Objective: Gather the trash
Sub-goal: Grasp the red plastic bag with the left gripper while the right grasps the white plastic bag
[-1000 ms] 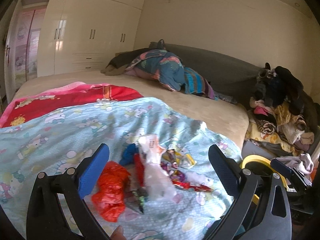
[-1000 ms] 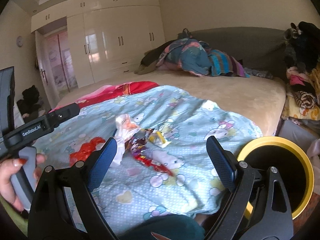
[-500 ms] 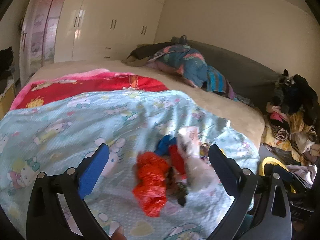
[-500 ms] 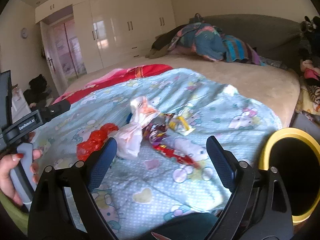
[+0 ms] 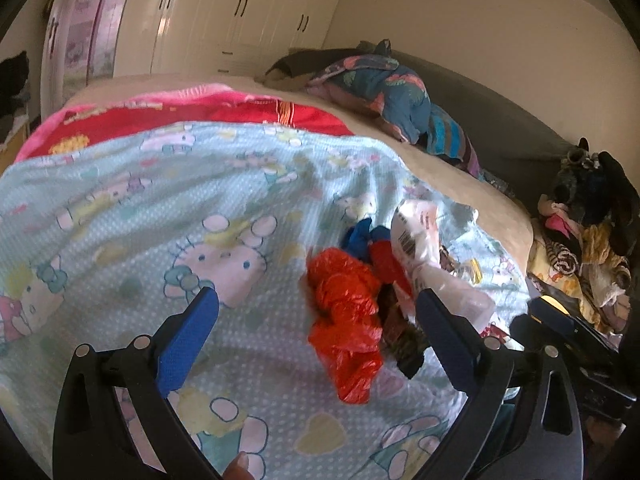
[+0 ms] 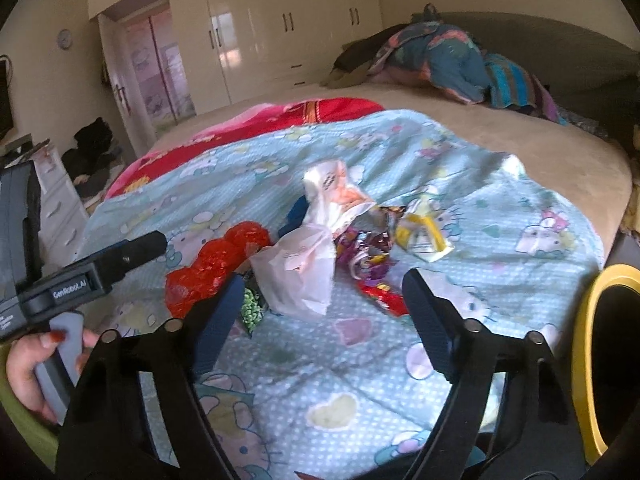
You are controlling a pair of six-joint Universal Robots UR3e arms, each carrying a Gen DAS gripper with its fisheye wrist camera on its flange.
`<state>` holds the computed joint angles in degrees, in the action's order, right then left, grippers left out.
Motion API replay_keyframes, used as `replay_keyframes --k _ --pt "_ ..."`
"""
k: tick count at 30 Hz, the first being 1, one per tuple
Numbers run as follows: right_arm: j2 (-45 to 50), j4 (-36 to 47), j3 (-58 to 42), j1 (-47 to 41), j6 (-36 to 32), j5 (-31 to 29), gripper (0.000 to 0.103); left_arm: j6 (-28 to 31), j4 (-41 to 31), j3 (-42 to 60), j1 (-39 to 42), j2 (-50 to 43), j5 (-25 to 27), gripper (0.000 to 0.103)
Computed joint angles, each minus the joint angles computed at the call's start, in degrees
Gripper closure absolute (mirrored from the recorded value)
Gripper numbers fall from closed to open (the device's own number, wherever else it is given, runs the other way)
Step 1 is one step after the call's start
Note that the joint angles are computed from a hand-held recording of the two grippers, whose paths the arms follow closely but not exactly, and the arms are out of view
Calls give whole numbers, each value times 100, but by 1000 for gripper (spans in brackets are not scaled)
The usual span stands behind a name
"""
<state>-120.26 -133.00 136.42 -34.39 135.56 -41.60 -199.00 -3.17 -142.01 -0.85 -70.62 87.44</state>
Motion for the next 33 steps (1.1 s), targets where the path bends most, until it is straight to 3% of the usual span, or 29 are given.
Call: replay_keyframes --k 4,8,11,14,20,22,25,33 --pt "574 -544 -168 439 359 -206 40 4 84 -168 203 -29 -352 9" --pt "1117 -897 -391 803 649 -399 46 -18 194 -246 237 -213 -611 23" --pt "1478 -1055 -547 1056 772 -563 54 -30 342 -234 143 -494 -712 31" --pt "1628 -959 -600 1109 743 -555 70 -23 494 -236 97 -706 -792 38" --pt "1278 -574 -238 809 127 -188 91 7 665 -245 83 -999 -919 71" --pt "1145 -497 -151 740 -5 -127 94 17 707 -267 79 -1022 -924 89" --pt "841 -287 -20 612 -298 16 95 29 756 -299 96 -952 -927 95" --pt "-84 546 85 247 -993 489 98 31 664 -328 204 -176 -863 98"
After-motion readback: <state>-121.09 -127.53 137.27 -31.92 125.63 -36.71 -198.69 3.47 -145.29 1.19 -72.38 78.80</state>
